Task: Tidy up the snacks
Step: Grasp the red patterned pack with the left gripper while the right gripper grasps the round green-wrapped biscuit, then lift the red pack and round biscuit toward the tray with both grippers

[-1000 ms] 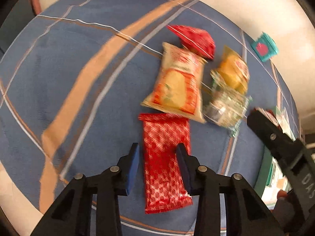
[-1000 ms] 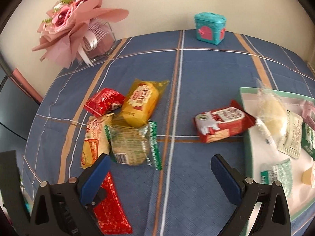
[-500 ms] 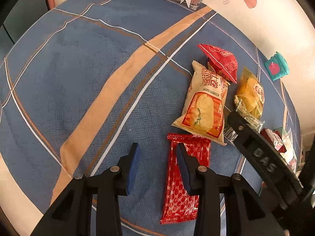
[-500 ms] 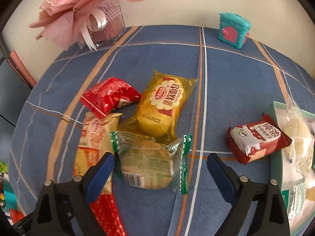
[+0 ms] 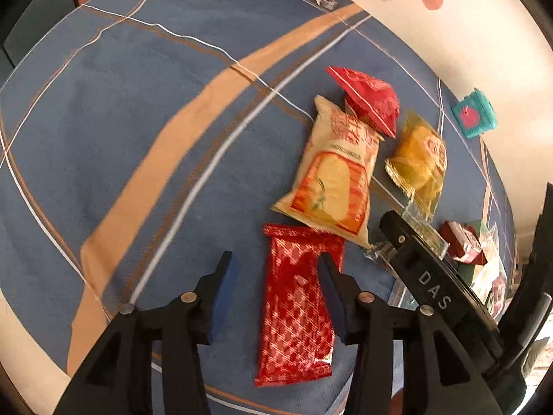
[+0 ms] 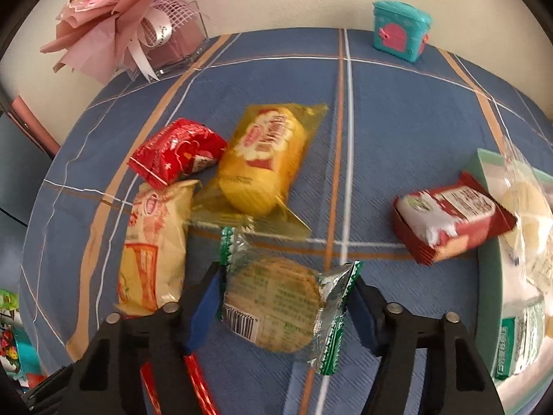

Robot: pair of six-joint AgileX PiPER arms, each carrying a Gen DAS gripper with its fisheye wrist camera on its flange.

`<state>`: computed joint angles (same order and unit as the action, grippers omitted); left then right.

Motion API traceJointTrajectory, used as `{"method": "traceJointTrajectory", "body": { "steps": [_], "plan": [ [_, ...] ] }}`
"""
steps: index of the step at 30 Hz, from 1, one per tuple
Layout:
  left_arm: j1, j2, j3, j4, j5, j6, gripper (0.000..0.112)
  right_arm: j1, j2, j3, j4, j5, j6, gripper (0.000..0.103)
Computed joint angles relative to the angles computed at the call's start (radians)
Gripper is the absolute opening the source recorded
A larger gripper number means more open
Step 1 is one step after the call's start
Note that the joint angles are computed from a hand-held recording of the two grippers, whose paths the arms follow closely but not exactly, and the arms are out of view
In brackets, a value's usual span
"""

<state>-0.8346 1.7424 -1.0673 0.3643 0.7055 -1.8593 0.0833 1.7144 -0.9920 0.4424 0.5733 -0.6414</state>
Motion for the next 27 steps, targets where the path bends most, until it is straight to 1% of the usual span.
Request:
{"method": "traceJointTrajectory", "body": {
  "steps": [1, 3, 4, 5, 7, 12, 14, 16, 18, 21, 22, 23, 24, 27],
  "plan": [
    [-0.002, 0.001, -0.004, -0.008, -0.001, 0.007, 0.050, -0.011, -0.002, 0.000, -0.008, 0.010, 0.003, 0.067],
    [0.004, 0.007, -0.005, -0.036, -0.028, 0.035, 0.050, -0.031, -0.005, -0.003, -0.015, 0.033, 0.000, 0.066],
    [0.004, 0.019, -0.018, -0.045, -0.022, 0.047, 0.052, -0.043, -0.006, -0.004, -0.015, 0.048, -0.006, 0.065],
    [-0.021, 0.031, -0.037, -0.035, -0.001, 0.026, 0.053, -0.056, -0.007, -0.006, -0.013, 0.064, -0.017, 0.064],
    [-0.026, 0.046, -0.065, -0.047, 0.026, 0.050, 0.054, -0.077, -0.009, -0.012, -0.030, 0.095, -0.019, 0.062],
    [-0.033, 0.098, -0.136, -0.062, 0.062, 0.087, 0.060, -0.132, -0.015, -0.021, -0.059, 0.157, -0.032, 0.060],
    [-0.032, 0.122, -0.169, -0.071, 0.066, 0.102, 0.064, -0.140, -0.020, -0.018, -0.091, 0.166, -0.028, 0.059],
    [-0.040, 0.161, -0.233, -0.080, 0.109, 0.123, 0.064, -0.149, -0.031, -0.007, -0.122, 0.166, -0.024, 0.059],
    [-0.045, 0.223, -0.327, -0.088, 0.176, 0.163, 0.064, -0.170, -0.041, 0.003, -0.124, 0.181, -0.043, 0.059],
    [-0.061, 0.282, -0.423, -0.087, 0.265, 0.194, 0.062, -0.212, -0.059, 0.028, -0.133, 0.185, -0.081, 0.059],
    [-0.064, 0.320, -0.484, -0.088, 0.307, 0.210, 0.061, -0.225, -0.063, 0.030, -0.125, 0.198, -0.098, 0.059],
    [-0.071, 0.353, -0.536, -0.088, 0.353, 0.226, 0.057, -0.235, -0.065, 0.030, -0.119, 0.212, -0.111, 0.059],
    [-0.077, 0.373, -0.573, -0.087, 0.390, 0.236, 0.055, -0.264, -0.076, 0.043, -0.110, 0.224, -0.145, 0.059],
    [-0.090, 0.376, -0.583, -0.075, 0.391, 0.208, 0.048, -0.308, -0.111, 0.076, -0.097, 0.246, -0.202, 0.059]
  ]
}}
